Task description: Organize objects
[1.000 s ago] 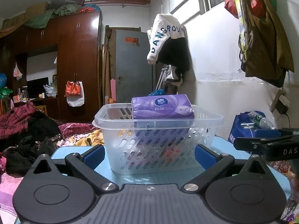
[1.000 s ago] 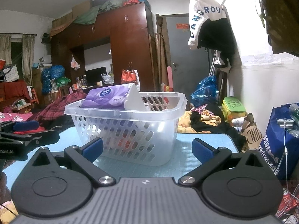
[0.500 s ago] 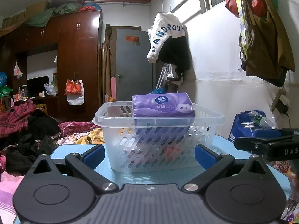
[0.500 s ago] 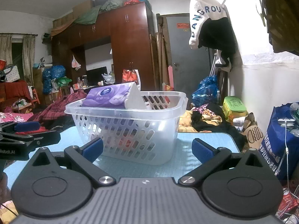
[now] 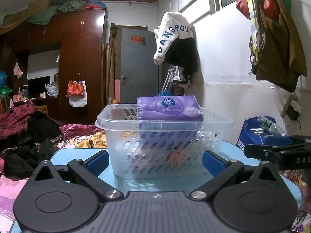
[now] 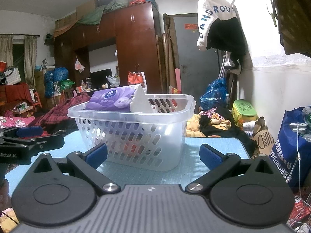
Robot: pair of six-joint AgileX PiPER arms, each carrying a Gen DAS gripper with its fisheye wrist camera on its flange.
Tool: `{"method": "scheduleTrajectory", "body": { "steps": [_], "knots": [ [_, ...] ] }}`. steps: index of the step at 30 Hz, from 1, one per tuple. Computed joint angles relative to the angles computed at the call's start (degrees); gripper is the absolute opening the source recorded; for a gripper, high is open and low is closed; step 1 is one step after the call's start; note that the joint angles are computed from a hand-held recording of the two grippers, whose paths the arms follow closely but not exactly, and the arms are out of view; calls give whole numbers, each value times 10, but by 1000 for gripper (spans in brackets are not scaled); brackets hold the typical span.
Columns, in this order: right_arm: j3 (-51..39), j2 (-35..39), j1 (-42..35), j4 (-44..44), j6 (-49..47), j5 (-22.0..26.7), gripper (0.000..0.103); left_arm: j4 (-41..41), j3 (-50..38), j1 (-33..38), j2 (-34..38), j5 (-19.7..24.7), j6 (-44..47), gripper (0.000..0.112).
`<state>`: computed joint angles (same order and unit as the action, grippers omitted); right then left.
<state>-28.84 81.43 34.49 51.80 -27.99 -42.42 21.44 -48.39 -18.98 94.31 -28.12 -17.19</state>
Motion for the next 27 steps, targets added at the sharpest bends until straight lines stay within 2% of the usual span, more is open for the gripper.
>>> {"method": "scheduleTrajectory", "body": {
  "steps": [19,27],
  "knots": [
    [1,-1,-4,-5,3,3,103,-6,1,-9,5,-3,13,103],
    [3,1,-4,-9,8,2,103,-58,7,-19,4,-8,60,103]
  ]
}}
